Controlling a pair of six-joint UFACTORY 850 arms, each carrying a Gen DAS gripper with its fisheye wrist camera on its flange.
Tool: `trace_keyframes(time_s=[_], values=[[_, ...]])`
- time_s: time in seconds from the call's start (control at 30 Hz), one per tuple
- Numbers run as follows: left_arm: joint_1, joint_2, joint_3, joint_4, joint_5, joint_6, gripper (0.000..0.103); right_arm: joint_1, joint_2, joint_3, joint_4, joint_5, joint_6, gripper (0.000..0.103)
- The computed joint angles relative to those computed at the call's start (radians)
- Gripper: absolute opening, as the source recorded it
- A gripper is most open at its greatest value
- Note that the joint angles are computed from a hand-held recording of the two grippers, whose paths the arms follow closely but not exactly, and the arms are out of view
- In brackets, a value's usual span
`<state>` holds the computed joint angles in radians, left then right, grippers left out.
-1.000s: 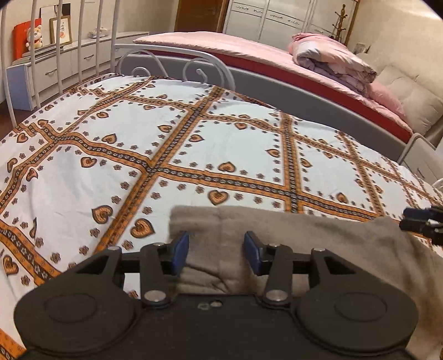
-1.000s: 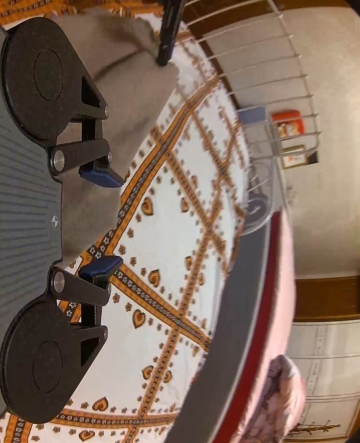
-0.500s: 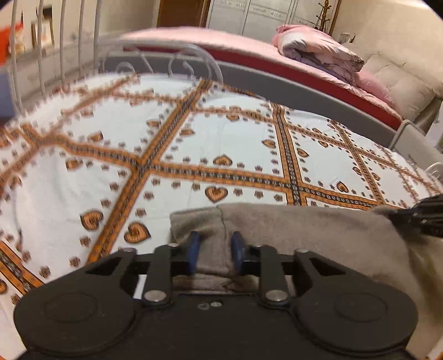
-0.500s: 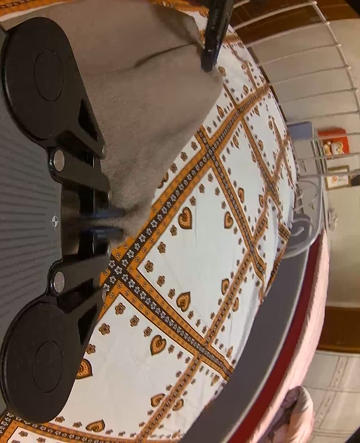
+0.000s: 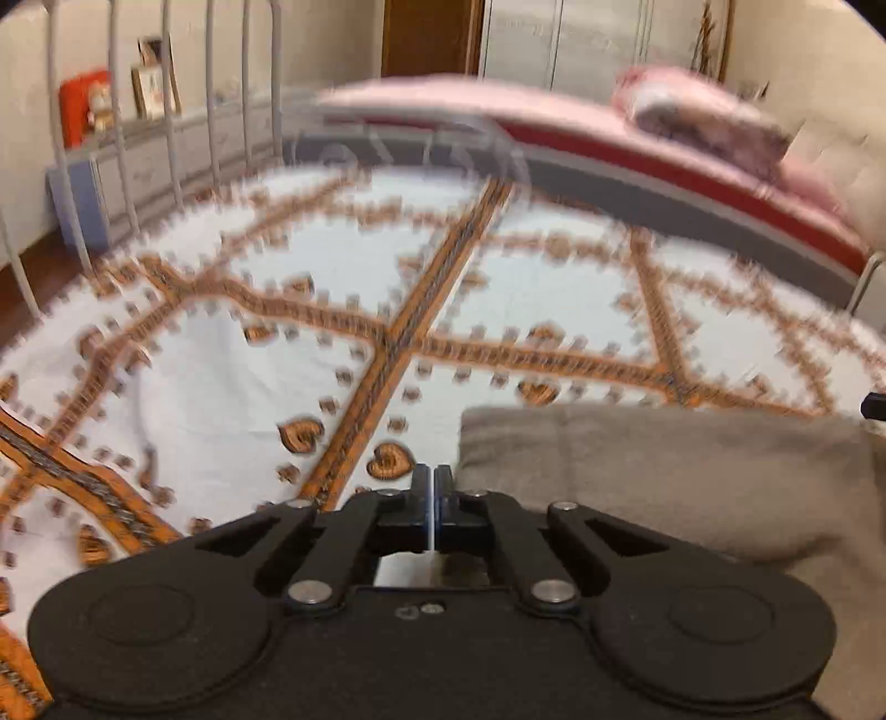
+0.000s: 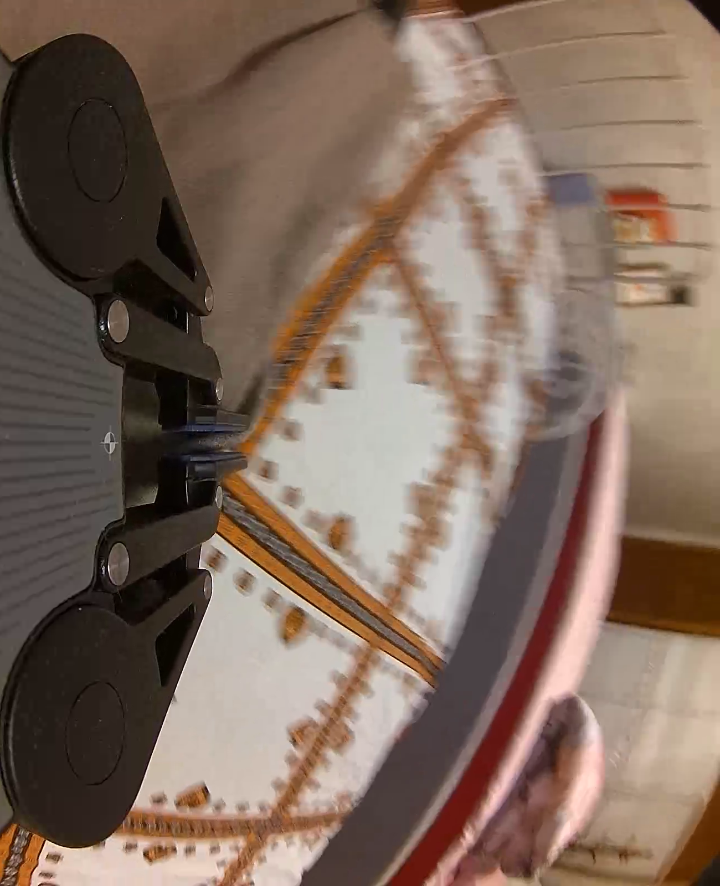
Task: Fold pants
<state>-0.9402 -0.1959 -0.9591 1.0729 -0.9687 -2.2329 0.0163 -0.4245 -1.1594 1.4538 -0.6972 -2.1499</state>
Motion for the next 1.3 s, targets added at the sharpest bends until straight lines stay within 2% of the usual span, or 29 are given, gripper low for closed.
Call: trace_keyframes(time_s=[0.07,0.17,0.33,0.4,0.43,0.5,0.57,0.63,0.7,0.73,0.77,0.8,0.9,1.0,1.1,1.23,1.3], values=[[-0.044,0.012,-0.015,0.031,-0.032,-0.009,0.003,-0.046,0.040,0.034,0.072,-0.060,-0.073,0.006],[-0.073,-0.022,-0.073,0.044,-0.039,0.045,0.010,-0.123,0.084,0.064,0.035,-0.126,-0.080,0.006],[-0.032,-0.081,-0.083,-0.006,0.119,0.118,0.014,-0.278,0.116,0.085,-0.057,-0.085,-0.014,0.006],[-0.020,-0.048,-0.024,0.031,0.173,-0.010,0.013,-0.359,0.095,0.048,-0.152,-0.086,0.130,0.006],[-0.020,-0.034,-0.020,0.027,0.173,-0.052,0.012,-0.395,0.091,0.041,-0.160,-0.074,0.154,0.006],[-0.048,-0.041,-0.064,-0.009,0.086,-0.034,0.006,-0.473,0.089,0.034,-0.137,-0.047,0.158,0.006],[-0.090,-0.058,-0.105,-0.033,-0.027,-0.025,0.012,-0.545,0.091,0.033,-0.089,-0.027,0.167,0.006],[-0.129,-0.041,-0.094,-0.033,-0.065,-0.115,0.012,-0.604,0.088,0.022,-0.073,-0.035,0.222,0.008],[-0.169,-0.022,-0.068,-0.024,-0.094,-0.238,0.013,-0.655,0.085,0.011,-0.064,-0.057,0.270,0.020],[-0.182,-0.014,-0.057,-0.031,-0.100,-0.273,0.013,-0.677,0.080,0.000,-0.075,-0.071,0.297,0.042],[-0.194,-0.009,-0.047,-0.037,-0.091,-0.311,0.013,-0.693,0.081,-0.001,-0.083,-0.080,0.312,0.066],[-0.204,-0.008,-0.040,-0.038,-0.083,-0.344,0.013,-0.709,0.083,0.001,-0.087,-0.089,0.313,0.070],[-0.215,-0.006,-0.037,-0.065,-0.075,-0.348,0.011,-0.748,0.079,-0.008,-0.148,-0.129,0.318,0.070],[-0.208,0.015,-0.011,-0.031,-0.054,-0.424,0.011,-0.766,0.076,-0.002,-0.170,-0.100,0.287,0.070],[-0.183,0.027,0.016,-0.007,0.017,-0.482,0.011,-0.778,0.068,-0.001,-0.165,-0.090,0.304,0.070],[-0.166,0.031,0.042,0.023,0.037,-0.549,0.009,-0.782,0.061,-0.005,-0.173,-0.072,0.328,0.070],[-0.165,0.032,0.047,0.007,0.043,-0.532,0.009,-0.780,0.059,-0.006,-0.185,-0.063,0.334,0.070]])
